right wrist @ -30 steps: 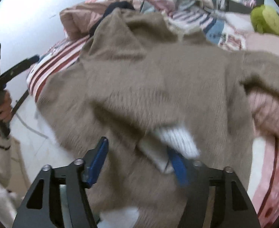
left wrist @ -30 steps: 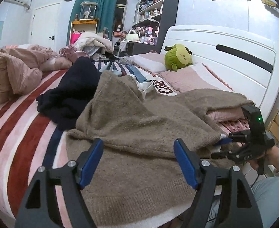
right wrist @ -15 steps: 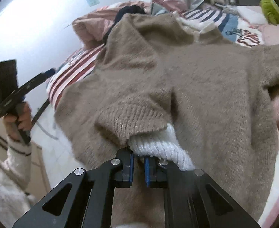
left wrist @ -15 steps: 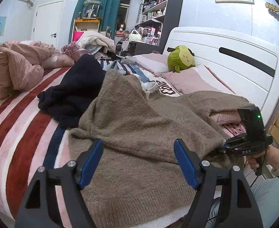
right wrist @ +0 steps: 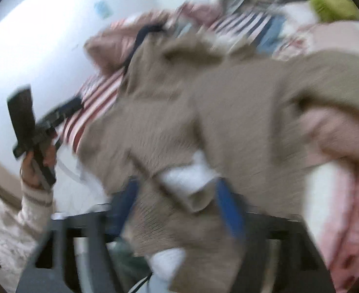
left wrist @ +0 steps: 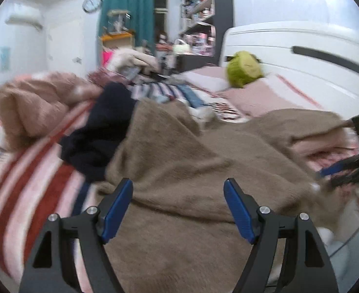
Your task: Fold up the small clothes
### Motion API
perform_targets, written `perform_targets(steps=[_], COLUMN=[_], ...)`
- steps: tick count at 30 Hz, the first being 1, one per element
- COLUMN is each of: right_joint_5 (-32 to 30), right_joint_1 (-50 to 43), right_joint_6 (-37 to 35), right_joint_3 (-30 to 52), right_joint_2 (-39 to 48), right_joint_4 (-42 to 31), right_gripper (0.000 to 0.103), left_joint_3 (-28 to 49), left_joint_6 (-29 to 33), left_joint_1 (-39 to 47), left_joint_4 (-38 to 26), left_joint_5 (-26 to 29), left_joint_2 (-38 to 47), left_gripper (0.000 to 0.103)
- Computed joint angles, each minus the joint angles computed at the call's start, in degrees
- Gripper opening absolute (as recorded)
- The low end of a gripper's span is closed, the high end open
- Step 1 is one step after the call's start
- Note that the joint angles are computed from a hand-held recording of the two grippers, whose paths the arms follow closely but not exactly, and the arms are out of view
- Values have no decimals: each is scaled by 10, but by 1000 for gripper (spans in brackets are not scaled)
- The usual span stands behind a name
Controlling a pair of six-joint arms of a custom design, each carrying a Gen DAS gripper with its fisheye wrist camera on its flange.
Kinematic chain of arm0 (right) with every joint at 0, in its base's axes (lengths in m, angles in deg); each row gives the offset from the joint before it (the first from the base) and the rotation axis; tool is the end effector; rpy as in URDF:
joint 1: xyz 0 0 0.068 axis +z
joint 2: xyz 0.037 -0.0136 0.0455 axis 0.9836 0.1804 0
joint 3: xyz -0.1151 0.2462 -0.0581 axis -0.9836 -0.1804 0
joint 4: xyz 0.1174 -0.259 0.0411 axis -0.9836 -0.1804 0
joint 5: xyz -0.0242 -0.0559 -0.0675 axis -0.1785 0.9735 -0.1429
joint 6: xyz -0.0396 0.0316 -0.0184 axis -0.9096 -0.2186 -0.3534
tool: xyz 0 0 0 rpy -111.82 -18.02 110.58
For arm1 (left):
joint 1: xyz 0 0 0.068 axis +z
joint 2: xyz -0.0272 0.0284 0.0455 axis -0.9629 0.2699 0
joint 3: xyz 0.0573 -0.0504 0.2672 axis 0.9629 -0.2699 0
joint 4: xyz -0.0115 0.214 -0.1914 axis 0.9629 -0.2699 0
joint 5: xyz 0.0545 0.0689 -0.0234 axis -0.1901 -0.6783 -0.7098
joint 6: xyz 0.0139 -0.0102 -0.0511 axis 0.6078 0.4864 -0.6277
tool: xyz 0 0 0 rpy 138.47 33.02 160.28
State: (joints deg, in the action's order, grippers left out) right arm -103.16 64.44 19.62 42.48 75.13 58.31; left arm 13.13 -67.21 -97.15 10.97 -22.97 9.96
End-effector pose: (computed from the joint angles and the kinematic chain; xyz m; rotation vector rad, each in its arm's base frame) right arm 0.2066 -0.0353 0.1525 -0.0833 2.4010 0.5684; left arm 0.3134 -0.1345 0.1467 0.5071 2.0556 -0.2847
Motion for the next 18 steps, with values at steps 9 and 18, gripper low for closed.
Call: perform_targets(steps=[9, 18], right_joint_5=[29, -1], right_joint_1=[-340, -368], right_joint_6=[15, 71], right_joint_3=[12, 48], right_joint_2=[-2, 159], right_joint_4=[77, 304], right_gripper=[83, 79], left_joint_3=[11, 39], left_joint_6=[-22, -39], left_joint_1=[-46, -60], left_joint_4=[38, -3], left_joint_5=[-114, -144], left_joint_2=[13, 36], left_gripper=[102, 102])
